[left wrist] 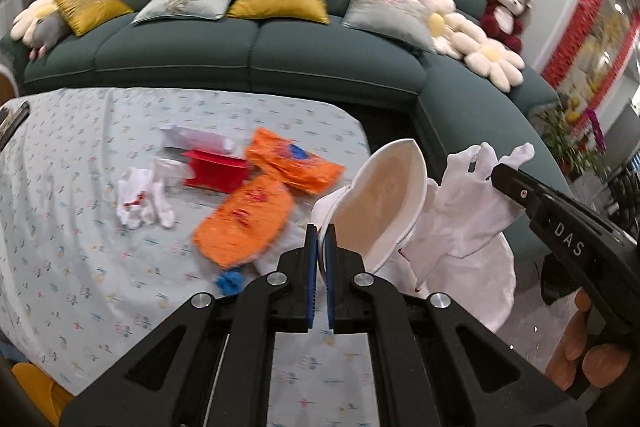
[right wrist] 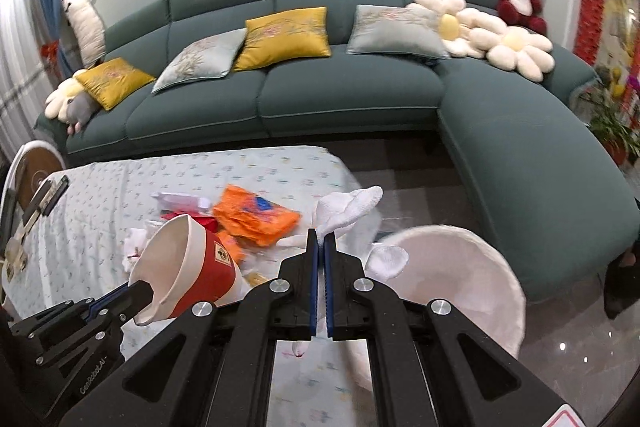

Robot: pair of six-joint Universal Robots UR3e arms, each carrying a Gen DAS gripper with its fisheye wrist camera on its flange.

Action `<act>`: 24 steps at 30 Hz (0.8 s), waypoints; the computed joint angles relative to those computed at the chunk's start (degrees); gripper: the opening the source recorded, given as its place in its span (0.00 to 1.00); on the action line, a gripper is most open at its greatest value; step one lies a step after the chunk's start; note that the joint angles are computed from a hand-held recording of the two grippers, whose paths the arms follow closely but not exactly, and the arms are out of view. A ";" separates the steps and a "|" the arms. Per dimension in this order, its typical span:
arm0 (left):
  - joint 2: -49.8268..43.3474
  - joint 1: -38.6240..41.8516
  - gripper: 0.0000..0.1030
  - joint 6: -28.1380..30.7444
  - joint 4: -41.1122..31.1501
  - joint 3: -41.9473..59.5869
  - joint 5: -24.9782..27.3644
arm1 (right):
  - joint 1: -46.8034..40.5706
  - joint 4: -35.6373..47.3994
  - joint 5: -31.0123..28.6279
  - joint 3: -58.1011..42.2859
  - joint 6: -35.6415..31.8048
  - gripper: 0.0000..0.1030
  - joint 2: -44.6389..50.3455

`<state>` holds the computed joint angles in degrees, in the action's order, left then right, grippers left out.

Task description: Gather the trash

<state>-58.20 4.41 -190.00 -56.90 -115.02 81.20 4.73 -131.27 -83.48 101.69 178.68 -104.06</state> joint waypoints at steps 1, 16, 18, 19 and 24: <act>-1.72 -2.86 0.03 -1.52 1.23 0.61 1.34 | -1.42 0.44 0.59 1.00 -0.64 0.03 -1.30; -27.52 -28.83 0.03 -12.00 11.14 14.11 12.14 | -30.41 10.72 12.73 16.05 -17.05 0.03 -19.00; -30.25 -30.41 0.03 -12.42 11.32 15.98 12.55 | -32.80 11.23 13.70 17.01 -18.49 0.03 -19.35; -31.34 -30.94 0.03 -12.50 11.32 16.69 12.77 | -33.89 11.42 14.14 17.55 -19.09 0.03 -19.52; -36.40 -32.75 0.04 -13.12 10.74 20.20 13.07 | -36.70 11.31 15.15 19.23 -20.59 0.03 -19.28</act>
<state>-94.61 -28.35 -203.12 -46.16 -94.83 94.27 -31.98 -119.97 -68.32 120.92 158.08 -123.34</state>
